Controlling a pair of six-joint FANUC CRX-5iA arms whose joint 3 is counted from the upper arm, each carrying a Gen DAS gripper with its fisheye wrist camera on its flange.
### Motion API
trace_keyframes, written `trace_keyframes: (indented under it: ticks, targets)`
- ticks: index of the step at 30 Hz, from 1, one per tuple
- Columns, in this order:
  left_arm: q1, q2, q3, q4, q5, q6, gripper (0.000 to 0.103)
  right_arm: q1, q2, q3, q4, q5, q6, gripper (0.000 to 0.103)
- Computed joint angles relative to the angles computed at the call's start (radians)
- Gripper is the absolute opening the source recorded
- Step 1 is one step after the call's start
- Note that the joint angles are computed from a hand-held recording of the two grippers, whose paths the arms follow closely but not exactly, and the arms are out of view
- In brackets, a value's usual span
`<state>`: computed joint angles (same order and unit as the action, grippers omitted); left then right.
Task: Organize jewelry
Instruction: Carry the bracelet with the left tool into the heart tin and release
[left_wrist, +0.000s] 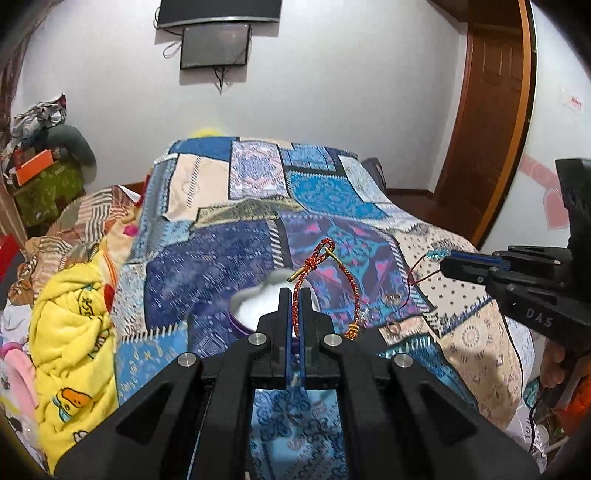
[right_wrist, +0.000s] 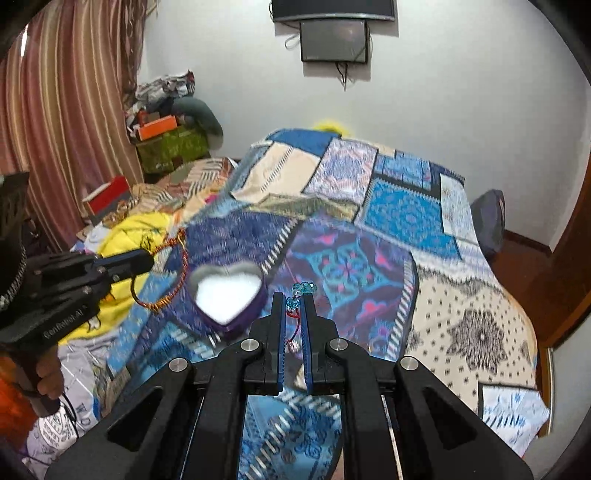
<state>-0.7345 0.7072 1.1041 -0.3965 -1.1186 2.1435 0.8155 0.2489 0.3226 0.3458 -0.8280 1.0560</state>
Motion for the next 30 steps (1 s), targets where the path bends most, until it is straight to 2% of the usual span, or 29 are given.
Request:
trace_keyframes:
  ticks: [10,17,21,30]
  targets:
    - [0.024,0.021,0.038,-0.028,-0.006,-0.006,0.001,0.002,0.061,0.105,-0.028,0.049,0.062,0.007]
    - [0.067,0.068,0.076,0.044,-0.01,-0.051,0.001,0.004,0.125,0.204,-0.102,0.031,0.141,0.007]
    - [0.089,0.125,0.141,0.1,-0.046,-0.102,0.001,0.001,0.168,0.267,-0.155,-0.005,0.185,0.007]
    - [0.121,0.252,0.299,0.186,-0.134,-0.183,0.001,-0.039,0.304,0.46,-0.307,-0.188,0.276,0.007]
